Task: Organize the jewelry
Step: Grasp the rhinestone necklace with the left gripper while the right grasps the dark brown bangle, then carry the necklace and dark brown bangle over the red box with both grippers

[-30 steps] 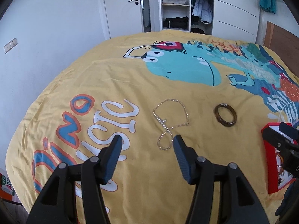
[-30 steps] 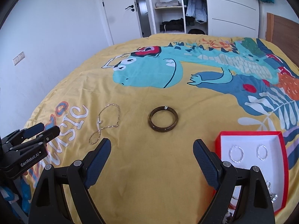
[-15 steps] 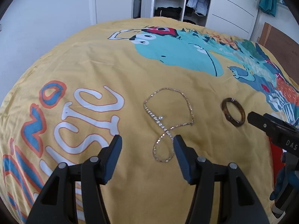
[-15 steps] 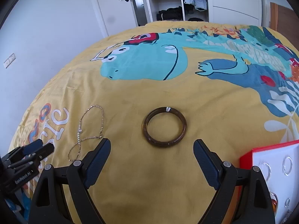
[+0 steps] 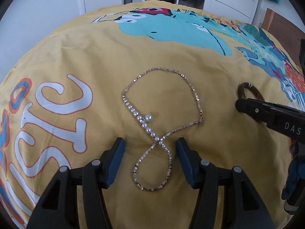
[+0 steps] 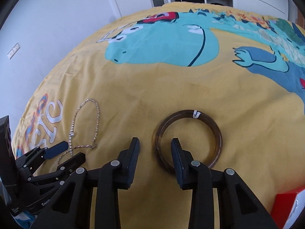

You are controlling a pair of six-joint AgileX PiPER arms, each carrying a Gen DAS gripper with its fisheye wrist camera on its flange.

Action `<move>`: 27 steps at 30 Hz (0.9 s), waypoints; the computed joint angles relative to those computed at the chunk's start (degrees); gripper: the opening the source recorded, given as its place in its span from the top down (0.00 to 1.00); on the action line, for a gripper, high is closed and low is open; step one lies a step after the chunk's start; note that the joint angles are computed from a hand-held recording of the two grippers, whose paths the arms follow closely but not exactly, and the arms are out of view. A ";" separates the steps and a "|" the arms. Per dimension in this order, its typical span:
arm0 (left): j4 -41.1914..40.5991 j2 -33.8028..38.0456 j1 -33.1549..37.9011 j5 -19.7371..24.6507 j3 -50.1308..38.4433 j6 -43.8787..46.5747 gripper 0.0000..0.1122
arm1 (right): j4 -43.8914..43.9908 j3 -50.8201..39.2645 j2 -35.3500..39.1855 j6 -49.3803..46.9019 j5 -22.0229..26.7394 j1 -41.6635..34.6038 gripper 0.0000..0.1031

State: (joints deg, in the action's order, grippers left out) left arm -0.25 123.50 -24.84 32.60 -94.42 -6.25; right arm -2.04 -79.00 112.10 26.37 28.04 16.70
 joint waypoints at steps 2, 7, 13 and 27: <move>0.19 0.68 -0.12 0.65 -1.14 0.25 0.52 | 2.65 -1.02 1.46 -2.40 0.06 -0.66 0.68; 0.89 1.51 -0.41 0.87 -2.41 -0.43 0.59 | 8.05 -3.00 3.71 -6.94 -0.33 -1.68 0.68; 3.13 0.30 -1.40 0.69 -1.37 -2.27 0.89 | 16.36 0.34 2.27 -12.45 -2.33 -2.81 0.89; 5.19 -10.33 -3.49 -0.73 6.58 -6.44 0.97 | 21.47 15.79 -12.78 -11.38 -11.09 0.62 0.92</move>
